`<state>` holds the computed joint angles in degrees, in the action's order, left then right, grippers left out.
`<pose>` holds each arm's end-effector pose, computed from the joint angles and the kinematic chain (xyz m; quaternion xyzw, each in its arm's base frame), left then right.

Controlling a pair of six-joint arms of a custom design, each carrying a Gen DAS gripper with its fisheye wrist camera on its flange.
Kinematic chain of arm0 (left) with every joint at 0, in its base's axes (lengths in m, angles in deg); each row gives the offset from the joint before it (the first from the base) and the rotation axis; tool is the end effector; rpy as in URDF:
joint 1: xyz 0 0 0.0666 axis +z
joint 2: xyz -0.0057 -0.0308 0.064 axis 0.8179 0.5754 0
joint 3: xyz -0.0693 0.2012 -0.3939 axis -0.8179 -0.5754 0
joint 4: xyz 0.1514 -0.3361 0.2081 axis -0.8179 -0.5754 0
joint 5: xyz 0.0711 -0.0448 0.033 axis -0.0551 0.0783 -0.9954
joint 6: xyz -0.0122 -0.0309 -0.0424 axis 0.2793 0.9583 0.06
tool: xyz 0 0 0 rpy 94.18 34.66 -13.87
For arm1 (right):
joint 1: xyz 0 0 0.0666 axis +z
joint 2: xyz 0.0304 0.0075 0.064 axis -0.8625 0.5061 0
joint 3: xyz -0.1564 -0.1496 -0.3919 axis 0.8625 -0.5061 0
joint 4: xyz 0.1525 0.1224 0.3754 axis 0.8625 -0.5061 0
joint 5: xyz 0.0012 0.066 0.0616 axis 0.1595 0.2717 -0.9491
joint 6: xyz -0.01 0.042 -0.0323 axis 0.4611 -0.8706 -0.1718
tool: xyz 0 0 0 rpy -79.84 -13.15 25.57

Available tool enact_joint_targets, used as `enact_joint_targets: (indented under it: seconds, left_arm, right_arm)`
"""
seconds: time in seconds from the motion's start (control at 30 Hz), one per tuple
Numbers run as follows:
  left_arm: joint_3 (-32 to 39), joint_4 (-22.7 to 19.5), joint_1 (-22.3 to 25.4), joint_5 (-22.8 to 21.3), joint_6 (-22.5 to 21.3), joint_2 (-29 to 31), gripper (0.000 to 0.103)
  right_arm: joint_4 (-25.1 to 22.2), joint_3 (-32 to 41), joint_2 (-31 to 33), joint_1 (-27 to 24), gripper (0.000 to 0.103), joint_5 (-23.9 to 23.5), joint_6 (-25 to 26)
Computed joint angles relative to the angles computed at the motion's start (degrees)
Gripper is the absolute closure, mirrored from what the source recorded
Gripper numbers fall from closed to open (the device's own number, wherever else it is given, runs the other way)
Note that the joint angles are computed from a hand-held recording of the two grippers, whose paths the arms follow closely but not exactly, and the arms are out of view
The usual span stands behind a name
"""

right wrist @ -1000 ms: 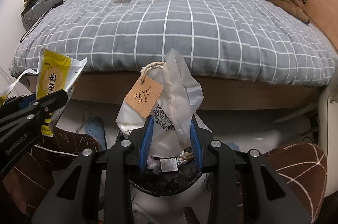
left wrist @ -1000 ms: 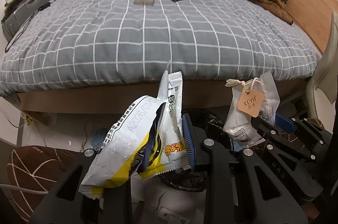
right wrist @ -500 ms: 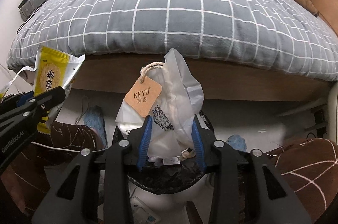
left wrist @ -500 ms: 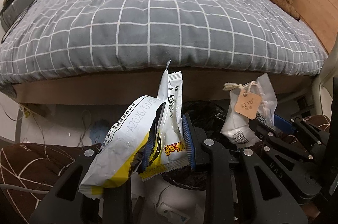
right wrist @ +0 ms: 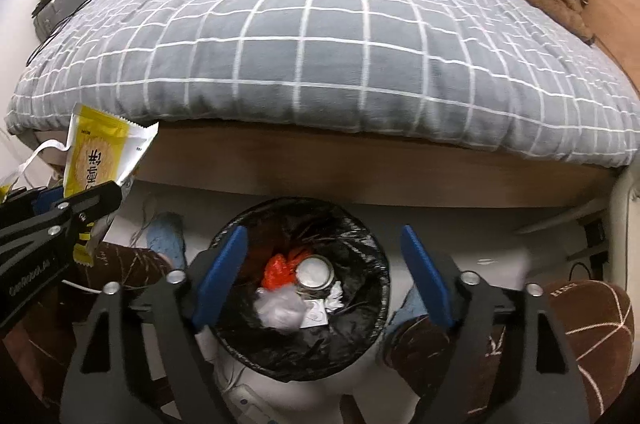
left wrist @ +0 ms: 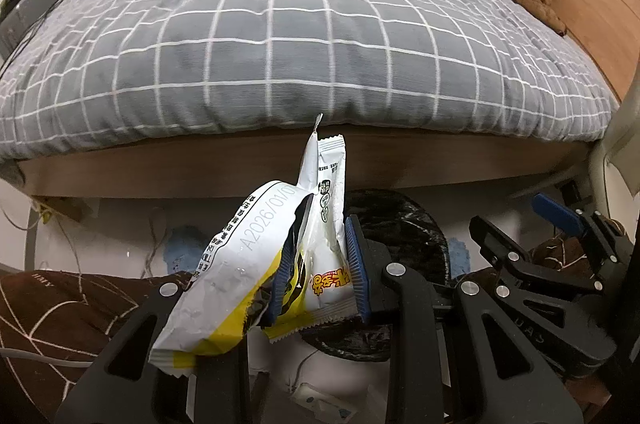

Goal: Collect trash
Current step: 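Open the right tool over the bin while the left tool releases the yellow packet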

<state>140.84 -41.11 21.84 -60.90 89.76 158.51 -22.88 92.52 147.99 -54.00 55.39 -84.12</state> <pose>0.4415 -0.2806 0.5620 0.0053 0.9716 -0.0464 0.2319 0.4560 0.0452 0.5405 -0.0817 0.9623 0.0175 0.2587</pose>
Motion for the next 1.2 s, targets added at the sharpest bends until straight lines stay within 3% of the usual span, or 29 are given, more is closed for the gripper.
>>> enact_joint_targets:
  seconds: [0.33,0.83,0.93,1.07,1.2]
  left_arm:
    - [2.3,0.2,-2.0,1.4,-1.2,2.9,0.076]
    - [6.3,0.2,-5.0,3.2,-2.7,7.9,0.074]
    - [6.3,0.2,-5.3,2.6,-2.6,8.0,0.068]
    - [5.9,0.7,-5.3,1.6,-2.2,7.6,0.05]
    - [5.7,0.9,-5.1,0.7,-1.5,7.3,0.041]
  right_arm:
    - [1.7,-1.3,-1.2,-3.8,0.009,0.6,0.2]
    - [1.4,-1.2,-1.0,-8.7,0.009,0.0,-0.1]
    - [1.4,-1.1,-0.9,-9.0,0.009,-0.3,-0.5]
    - [1.3,-1.0,-0.7,-8.8,0.009,-0.2,-0.5]
    - [1.4,-0.9,-0.7,-8.5,0.009,-0.2,-0.4]
